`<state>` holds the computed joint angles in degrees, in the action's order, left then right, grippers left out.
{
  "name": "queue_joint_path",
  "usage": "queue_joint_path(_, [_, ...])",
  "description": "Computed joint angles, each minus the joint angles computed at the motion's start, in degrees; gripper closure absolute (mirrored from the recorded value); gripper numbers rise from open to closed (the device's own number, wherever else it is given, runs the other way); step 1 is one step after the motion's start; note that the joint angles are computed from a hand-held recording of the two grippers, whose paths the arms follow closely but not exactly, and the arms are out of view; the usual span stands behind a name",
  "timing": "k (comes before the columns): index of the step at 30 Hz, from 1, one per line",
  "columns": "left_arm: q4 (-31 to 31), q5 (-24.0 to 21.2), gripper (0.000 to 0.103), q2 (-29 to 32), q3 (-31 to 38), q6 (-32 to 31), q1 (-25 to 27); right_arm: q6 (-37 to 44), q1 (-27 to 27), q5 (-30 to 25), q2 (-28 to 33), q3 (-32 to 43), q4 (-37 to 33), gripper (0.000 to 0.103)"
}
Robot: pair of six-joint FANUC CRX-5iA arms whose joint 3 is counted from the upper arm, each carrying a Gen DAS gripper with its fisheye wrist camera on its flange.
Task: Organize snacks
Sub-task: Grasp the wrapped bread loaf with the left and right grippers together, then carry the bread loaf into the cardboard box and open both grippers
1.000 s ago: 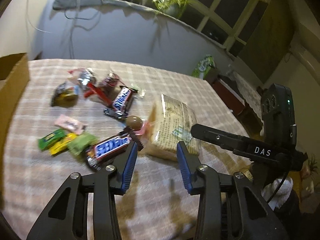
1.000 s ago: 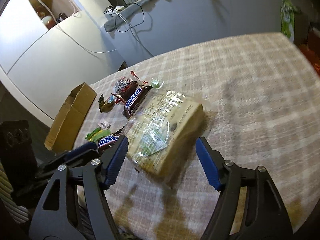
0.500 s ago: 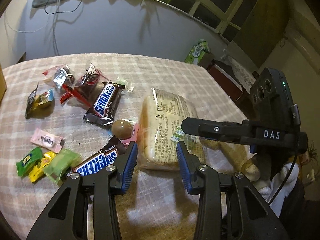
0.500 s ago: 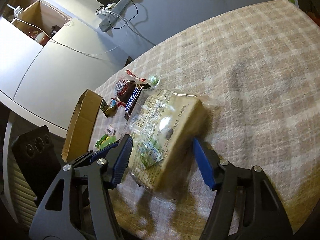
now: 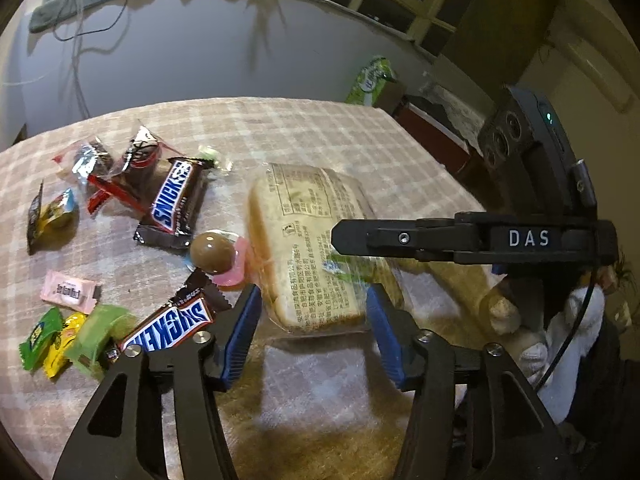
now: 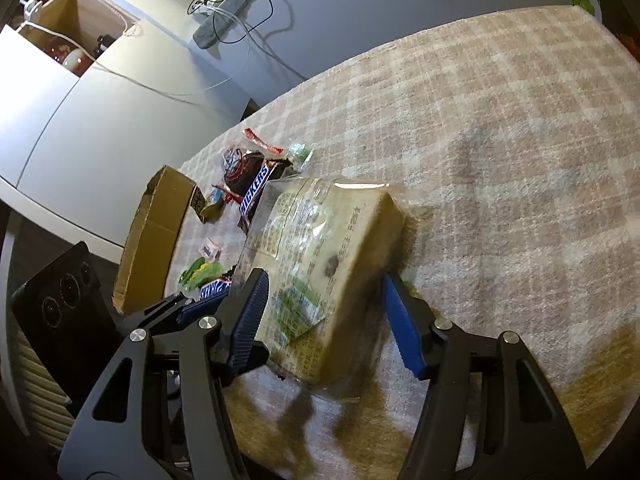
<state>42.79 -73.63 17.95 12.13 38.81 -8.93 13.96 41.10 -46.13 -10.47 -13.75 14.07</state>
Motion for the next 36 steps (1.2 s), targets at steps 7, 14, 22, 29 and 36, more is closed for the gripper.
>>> queue_joint_path(7, [-0.07,1.90,0.043,-0.85,-1.45,0.16,-0.86,1.34,0.56,-2.35,1.09,1.81,0.37,0.045])
queue_joint_path(14, [1.67,3.31,0.047,-2.79,-3.71,-0.10,-0.10,0.72,2.24,-4.58,1.73,3.63,2.70,0.046])
queue_joint_path(22, [5.41,5.77,0.047,-6.47,-7.40,-2.39,2.69,2.64,4.82,-7.42,5.13,9.51,6.15,0.046])
queue_joint_path(29, [8.33,8.17,0.047,-9.29,-9.86,-3.79,6.48,7.60,6.15,-8.85,10.50,17.38,6.35,0.046])
queue_joint_path(36, [10.49,10.49,0.047,-11.00,-11.45,-3.80,10.30,14.16,7.01,-10.12,18.35,28.30,4.56,0.046])
